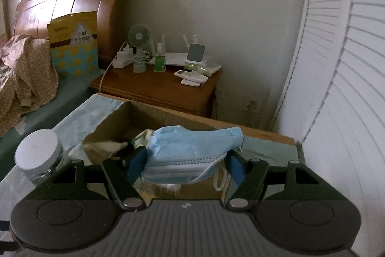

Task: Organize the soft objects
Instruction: 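Lift the blue mask with the right tool and drop it into the box, then carry the orange plug with the left tool over the box and open it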

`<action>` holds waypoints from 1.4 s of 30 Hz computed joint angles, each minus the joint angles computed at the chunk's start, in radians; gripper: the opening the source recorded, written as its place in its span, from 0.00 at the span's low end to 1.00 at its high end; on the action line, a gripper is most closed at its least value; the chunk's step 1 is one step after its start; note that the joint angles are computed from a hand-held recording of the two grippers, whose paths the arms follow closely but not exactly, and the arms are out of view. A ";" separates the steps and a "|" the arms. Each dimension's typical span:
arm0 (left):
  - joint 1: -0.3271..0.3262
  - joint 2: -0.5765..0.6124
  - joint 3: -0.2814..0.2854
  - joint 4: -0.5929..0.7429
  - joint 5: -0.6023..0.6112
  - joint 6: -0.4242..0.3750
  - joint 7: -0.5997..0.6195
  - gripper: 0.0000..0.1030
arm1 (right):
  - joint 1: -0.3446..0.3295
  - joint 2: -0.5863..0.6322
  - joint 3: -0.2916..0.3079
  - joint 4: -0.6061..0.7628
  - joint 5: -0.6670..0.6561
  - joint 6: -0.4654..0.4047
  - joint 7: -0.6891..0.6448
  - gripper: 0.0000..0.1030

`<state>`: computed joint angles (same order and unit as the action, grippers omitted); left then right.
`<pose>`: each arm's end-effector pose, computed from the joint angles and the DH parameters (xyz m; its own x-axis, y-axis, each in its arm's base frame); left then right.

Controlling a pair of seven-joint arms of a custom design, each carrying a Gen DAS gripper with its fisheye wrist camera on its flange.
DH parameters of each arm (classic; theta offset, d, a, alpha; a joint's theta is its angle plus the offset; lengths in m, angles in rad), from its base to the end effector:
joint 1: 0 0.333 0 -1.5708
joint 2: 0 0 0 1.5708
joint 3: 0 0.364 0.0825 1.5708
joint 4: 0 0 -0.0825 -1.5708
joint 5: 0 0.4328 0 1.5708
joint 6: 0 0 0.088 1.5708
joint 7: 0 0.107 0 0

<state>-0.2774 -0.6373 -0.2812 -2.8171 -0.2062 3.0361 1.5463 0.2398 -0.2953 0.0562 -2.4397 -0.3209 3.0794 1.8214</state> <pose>0.3388 -0.1981 0.4828 -0.3603 -0.9326 0.0201 -0.6232 0.2246 -0.7492 0.4869 0.1775 0.5428 0.3126 -0.9462 0.0840 -0.5420 -0.2503 -0.8022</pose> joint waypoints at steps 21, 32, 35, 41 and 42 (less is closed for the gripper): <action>-0.008 0.063 0.024 0.061 0.002 -0.012 0.029 0.22 | -0.007 -0.060 -0.004 -0.075 0.093 -0.038 0.000 1.00; -0.018 0.124 0.062 0.132 -0.012 0.007 0.107 0.22 | -0.131 -0.337 0.155 -0.293 -0.049 -0.065 0.243 1.00; -0.013 0.167 0.066 0.180 -0.011 0.017 0.139 0.22 | -0.105 -0.392 0.147 -0.343 -0.063 -0.056 0.280 1.00; 0.039 0.289 0.030 0.295 0.016 0.055 0.166 0.22 | -0.062 -0.451 0.131 -0.389 -0.078 -0.087 0.302 1.00; 0.029 0.316 0.042 0.319 0.009 0.058 0.176 0.22 | -0.063 -0.459 0.134 -0.393 -0.082 -0.092 0.306 1.00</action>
<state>-0.2487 -0.3211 -0.2391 -2.4977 -0.1973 3.0938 1.7220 0.1764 -0.7548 0.1897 -2.8330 -0.4028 2.9878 2.1273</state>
